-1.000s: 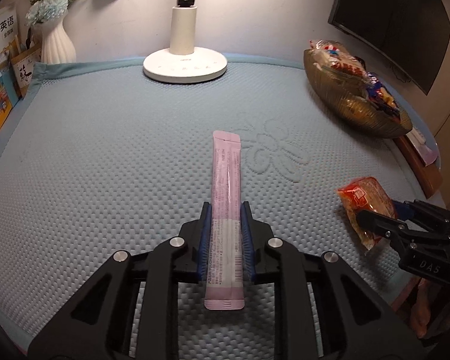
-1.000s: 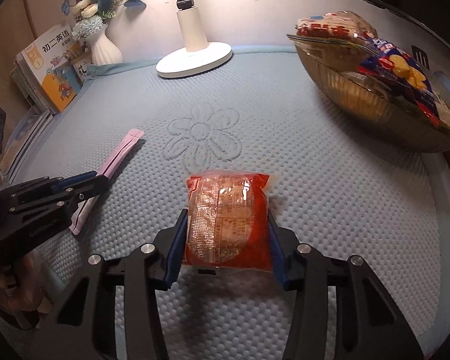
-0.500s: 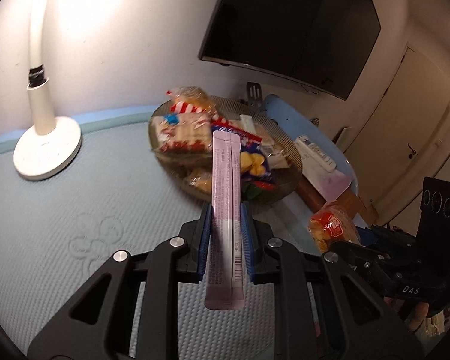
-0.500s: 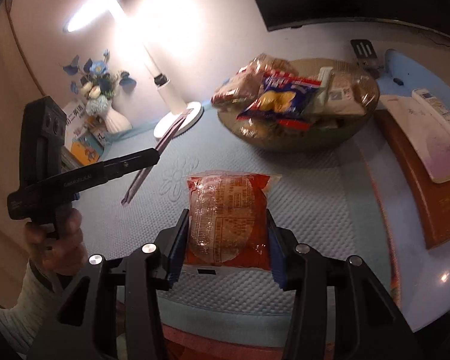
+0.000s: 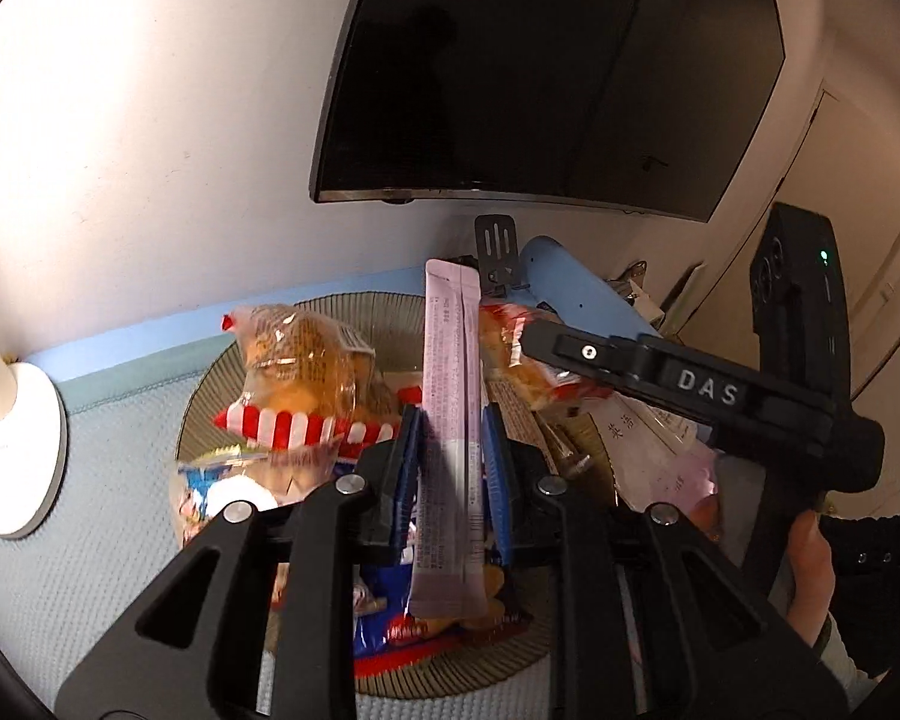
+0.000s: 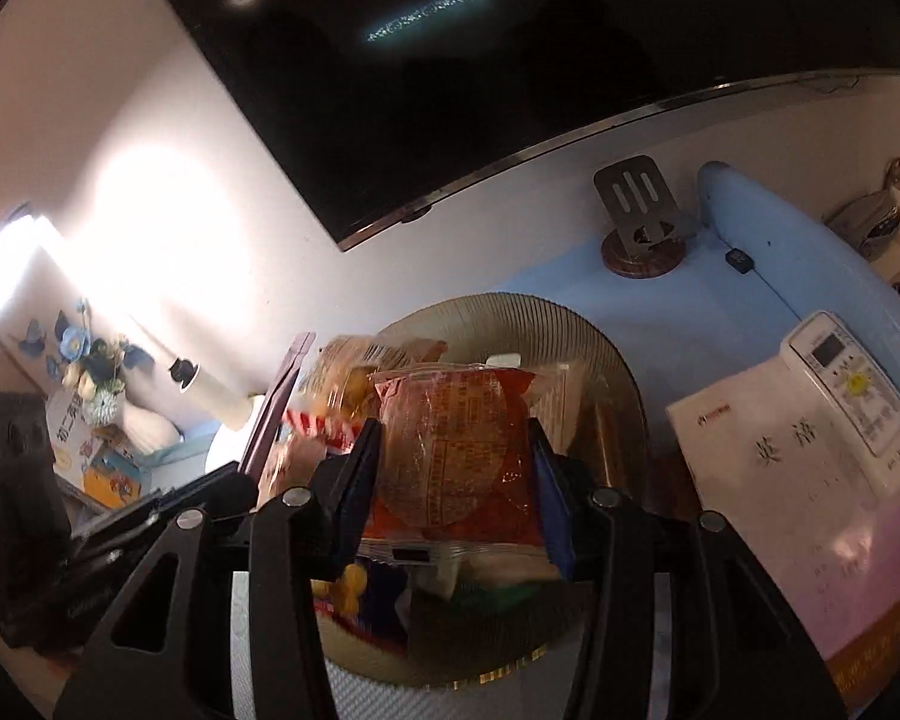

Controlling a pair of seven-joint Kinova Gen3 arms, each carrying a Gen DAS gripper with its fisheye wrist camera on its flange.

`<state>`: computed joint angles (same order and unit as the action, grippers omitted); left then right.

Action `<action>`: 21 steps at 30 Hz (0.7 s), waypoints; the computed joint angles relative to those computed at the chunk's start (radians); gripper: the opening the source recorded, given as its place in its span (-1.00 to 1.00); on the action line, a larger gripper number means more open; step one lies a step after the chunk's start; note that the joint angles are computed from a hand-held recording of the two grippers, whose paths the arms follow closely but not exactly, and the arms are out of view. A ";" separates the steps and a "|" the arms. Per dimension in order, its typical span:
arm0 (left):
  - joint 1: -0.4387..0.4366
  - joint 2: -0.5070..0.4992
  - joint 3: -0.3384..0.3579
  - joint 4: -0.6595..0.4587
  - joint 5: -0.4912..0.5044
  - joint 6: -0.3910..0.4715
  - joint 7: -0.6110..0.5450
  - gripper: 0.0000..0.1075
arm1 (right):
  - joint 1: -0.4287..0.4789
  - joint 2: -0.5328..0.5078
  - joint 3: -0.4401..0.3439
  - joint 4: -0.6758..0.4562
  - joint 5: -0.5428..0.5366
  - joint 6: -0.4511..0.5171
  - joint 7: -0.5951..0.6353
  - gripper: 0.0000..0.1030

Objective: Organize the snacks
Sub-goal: 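Carry both packets over the amber bowl and open both tools to drop them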

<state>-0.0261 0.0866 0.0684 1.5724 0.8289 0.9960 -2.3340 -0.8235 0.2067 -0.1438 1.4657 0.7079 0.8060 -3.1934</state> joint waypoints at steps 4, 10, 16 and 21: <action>0.001 0.012 0.005 -0.013 -0.003 -0.015 0.022 -0.03 | 0.090 0.041 0.013 -0.051 -0.118 -0.077 0.131 0.03; -0.070 -0.087 -0.065 0.090 0.072 0.051 -0.116 -0.07 | 0.034 -0.010 0.033 0.010 -0.077 -0.073 0.081 0.04; -0.148 -0.217 -0.221 0.223 0.115 0.132 -0.235 0.04 | -0.068 -0.035 -0.034 0.016 0.068 0.022 -0.043 0.19; -0.252 -0.278 -0.387 0.374 0.081 0.187 -0.352 0.10 | -0.160 0.007 -0.082 -0.049 0.146 0.046 -0.044 0.48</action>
<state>-0.2783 -0.1918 -0.3181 1.9469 0.9097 1.1827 -2.6862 -0.9831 0.2134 -0.2254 1.4166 0.8537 0.8521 -3.2377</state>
